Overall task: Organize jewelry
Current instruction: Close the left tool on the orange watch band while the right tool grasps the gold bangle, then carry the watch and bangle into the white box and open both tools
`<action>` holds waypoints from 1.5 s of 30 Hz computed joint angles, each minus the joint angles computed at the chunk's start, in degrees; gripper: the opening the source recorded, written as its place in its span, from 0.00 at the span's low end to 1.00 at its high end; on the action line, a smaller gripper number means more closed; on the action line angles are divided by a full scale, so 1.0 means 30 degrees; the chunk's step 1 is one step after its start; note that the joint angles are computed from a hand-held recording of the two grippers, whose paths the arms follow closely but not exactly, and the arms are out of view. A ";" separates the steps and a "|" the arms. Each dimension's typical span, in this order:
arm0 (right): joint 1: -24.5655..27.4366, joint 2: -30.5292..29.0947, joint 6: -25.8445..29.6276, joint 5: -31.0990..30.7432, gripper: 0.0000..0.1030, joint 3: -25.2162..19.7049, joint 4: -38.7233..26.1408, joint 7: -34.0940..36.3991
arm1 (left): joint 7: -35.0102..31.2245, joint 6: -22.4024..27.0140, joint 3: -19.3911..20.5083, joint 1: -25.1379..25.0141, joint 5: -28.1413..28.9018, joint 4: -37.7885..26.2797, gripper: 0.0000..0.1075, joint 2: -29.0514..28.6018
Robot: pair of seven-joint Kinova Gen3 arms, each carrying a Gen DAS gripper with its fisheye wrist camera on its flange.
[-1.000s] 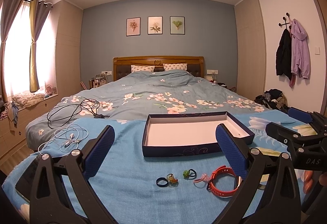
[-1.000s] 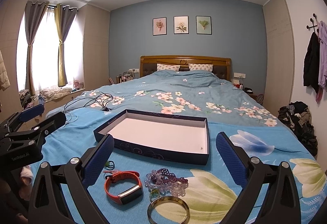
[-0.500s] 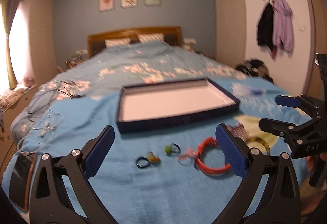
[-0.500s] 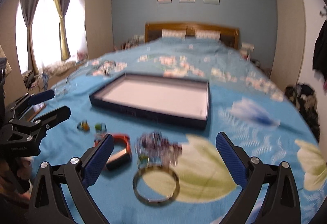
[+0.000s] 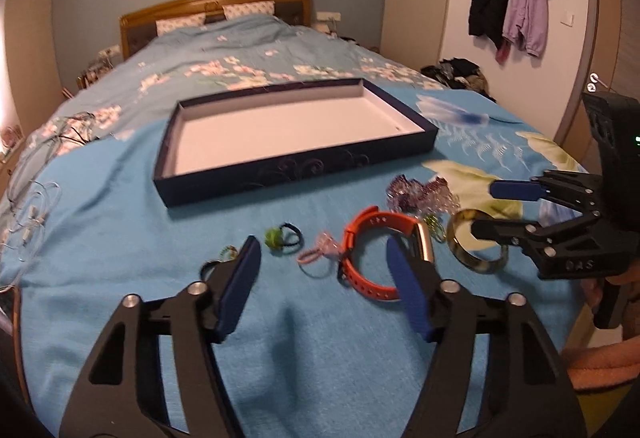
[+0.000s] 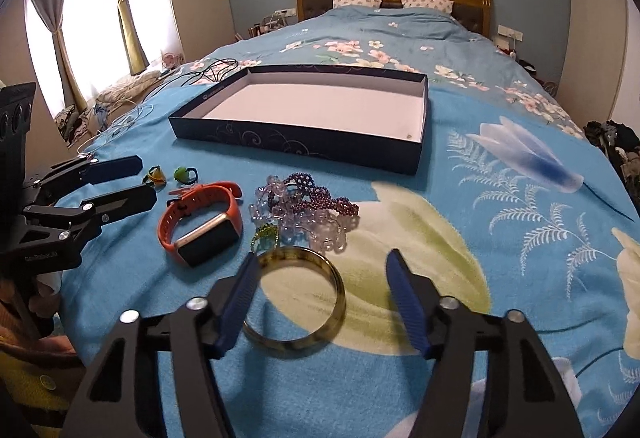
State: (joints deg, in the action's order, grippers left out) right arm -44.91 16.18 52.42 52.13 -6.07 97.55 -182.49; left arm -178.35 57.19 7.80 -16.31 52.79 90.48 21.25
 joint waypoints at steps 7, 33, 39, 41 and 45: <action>0.0586 -0.0050 -0.0666 -0.0918 0.38 0.0031 0.0072 0.0960 | 0.4173 0.3533 -0.0655 0.1340 -0.3454 -0.3074 0.32 0.1598; 0.0929 -0.0274 -0.1143 -0.2268 0.12 0.0018 -0.0023 0.3575 | 0.4924 0.4052 0.0512 0.1356 -0.5875 -0.4726 0.18 0.2269; 0.0912 -0.0521 -0.1407 -0.2202 0.06 0.0058 0.0270 0.3503 | 0.4585 0.3581 0.0541 0.1380 -0.5790 -0.4374 0.05 0.2098; 0.1019 -0.0808 -0.1946 -0.2093 0.05 0.0053 0.0600 0.3213 | 0.4421 0.3577 0.0576 0.1290 -0.5669 -0.4373 0.04 0.2064; 0.1041 -0.1320 -0.2554 -0.1251 0.06 0.0021 0.0970 0.2360 | 0.4472 0.4212 0.0635 0.1029 -0.5357 -0.5006 0.04 0.2331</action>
